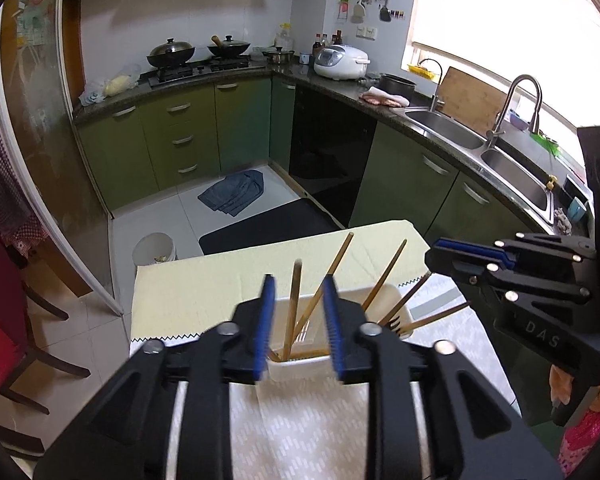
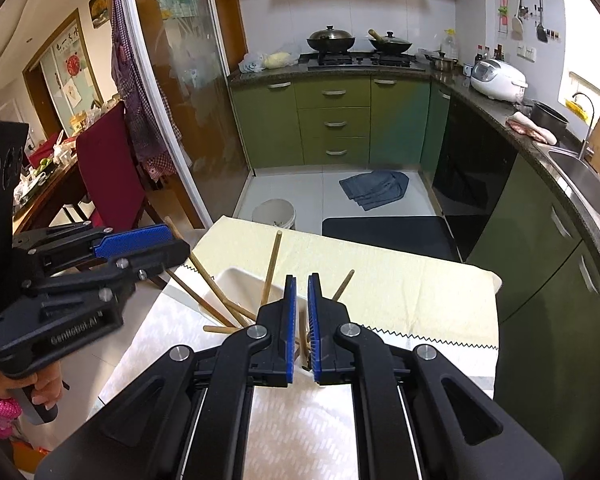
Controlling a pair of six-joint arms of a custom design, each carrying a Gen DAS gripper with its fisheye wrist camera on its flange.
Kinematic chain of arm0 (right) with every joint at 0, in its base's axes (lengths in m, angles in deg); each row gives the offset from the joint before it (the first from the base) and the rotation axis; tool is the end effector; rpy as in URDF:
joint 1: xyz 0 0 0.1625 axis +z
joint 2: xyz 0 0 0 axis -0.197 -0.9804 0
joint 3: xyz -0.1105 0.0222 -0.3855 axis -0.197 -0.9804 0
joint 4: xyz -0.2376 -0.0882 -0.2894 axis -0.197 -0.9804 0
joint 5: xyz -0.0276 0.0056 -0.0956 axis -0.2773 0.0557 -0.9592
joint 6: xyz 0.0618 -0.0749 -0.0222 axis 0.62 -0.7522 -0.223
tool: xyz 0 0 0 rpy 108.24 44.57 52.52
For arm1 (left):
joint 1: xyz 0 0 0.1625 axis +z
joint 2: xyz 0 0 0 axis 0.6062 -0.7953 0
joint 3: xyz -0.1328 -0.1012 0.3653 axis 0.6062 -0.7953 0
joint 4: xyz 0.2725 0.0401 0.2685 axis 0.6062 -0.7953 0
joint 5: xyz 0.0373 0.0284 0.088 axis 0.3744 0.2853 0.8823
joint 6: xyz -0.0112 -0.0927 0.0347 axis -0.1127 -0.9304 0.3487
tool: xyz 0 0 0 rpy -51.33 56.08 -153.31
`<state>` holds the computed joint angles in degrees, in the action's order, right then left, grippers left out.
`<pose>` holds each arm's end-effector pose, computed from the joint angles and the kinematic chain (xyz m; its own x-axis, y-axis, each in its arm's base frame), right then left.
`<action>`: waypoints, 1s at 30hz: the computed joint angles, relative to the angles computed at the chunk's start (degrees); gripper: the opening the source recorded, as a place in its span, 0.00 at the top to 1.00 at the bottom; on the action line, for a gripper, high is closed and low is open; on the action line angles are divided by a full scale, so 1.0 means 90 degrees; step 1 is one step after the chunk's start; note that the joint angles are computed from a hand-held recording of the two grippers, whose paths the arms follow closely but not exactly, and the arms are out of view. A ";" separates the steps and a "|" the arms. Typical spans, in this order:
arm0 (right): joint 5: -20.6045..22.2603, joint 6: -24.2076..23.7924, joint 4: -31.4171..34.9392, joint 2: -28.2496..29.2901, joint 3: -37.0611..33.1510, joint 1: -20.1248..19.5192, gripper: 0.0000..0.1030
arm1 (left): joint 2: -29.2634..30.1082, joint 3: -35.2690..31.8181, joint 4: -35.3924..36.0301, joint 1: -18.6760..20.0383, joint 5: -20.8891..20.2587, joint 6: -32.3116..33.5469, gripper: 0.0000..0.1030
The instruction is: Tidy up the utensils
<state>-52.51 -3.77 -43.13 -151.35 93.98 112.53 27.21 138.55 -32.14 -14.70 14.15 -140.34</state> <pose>0.2182 -0.5465 0.5395 -0.6395 -0.6153 0.4609 -0.7517 0.6262 -0.2069 -0.5597 -0.4674 0.1302 -0.7607 -0.0017 -0.6492 0.4608 0.7030 -0.5417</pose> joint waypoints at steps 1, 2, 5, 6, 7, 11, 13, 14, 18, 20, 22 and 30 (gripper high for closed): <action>-0.0016 -0.0001 -0.0007 -0.0004 0.0010 0.0001 0.93 | -0.0010 0.0043 -0.0022 -0.0012 -0.0014 -0.0003 0.74; -0.0019 -0.0003 -0.0013 -0.0012 0.0017 -0.0001 0.93 | -0.0012 0.0059 -0.0021 -0.0021 -0.0024 -0.0021 0.74; 0.0060 0.0017 0.0022 -0.0022 -0.0041 0.0016 0.87 | -0.0096 0.0202 -0.0100 -0.0070 -0.0048 -0.0120 0.73; 0.0103 0.0045 0.0014 -0.0089 0.0009 0.0045 0.86 | -0.0113 0.0222 -0.0129 -0.0096 -0.0036 -0.0136 0.72; 0.0160 0.0036 0.0055 -0.0137 -0.0009 0.0047 0.86 | -0.0121 0.0216 -0.0131 -0.0121 -0.0008 -0.0147 0.71; 0.0684 -0.0046 0.0178 -0.0536 -0.0037 0.0043 0.72 | -0.0321 0.0497 -0.0364 -0.0397 0.0293 -0.0209 0.56; 0.0906 -0.0170 0.0224 -0.0817 0.0021 0.0018 0.59 | -0.0481 0.0779 -0.0523 -0.0633 0.0560 -0.0325 0.41; 0.1067 -0.0320 0.0208 -0.1072 0.0151 -0.0044 0.54 | -0.0538 0.0883 -0.0535 -0.0726 0.0639 -0.0396 0.38; 0.1773 -0.0878 0.0214 -0.2117 0.0753 -0.0583 0.16 | -0.0810 0.1418 0.0486 -0.1284 0.1201 -0.1579 0.14; 0.2210 -0.1192 0.0245 -0.2751 0.1196 -0.1095 0.04 | -0.0918 0.1721 0.0931 -0.1530 0.1290 -0.2241 0.11; 0.2597 -0.1452 0.0364 -0.3280 0.1561 -0.1611 0.04 | -0.0947 0.1906 0.1684 -0.1760 0.1288 -0.3151 0.10; 0.4165 -0.3702 0.1096 -0.5555 0.3236 -0.4503 0.04 | -0.0771 0.2493 0.2462 -0.2485 0.0562 -0.4726 0.07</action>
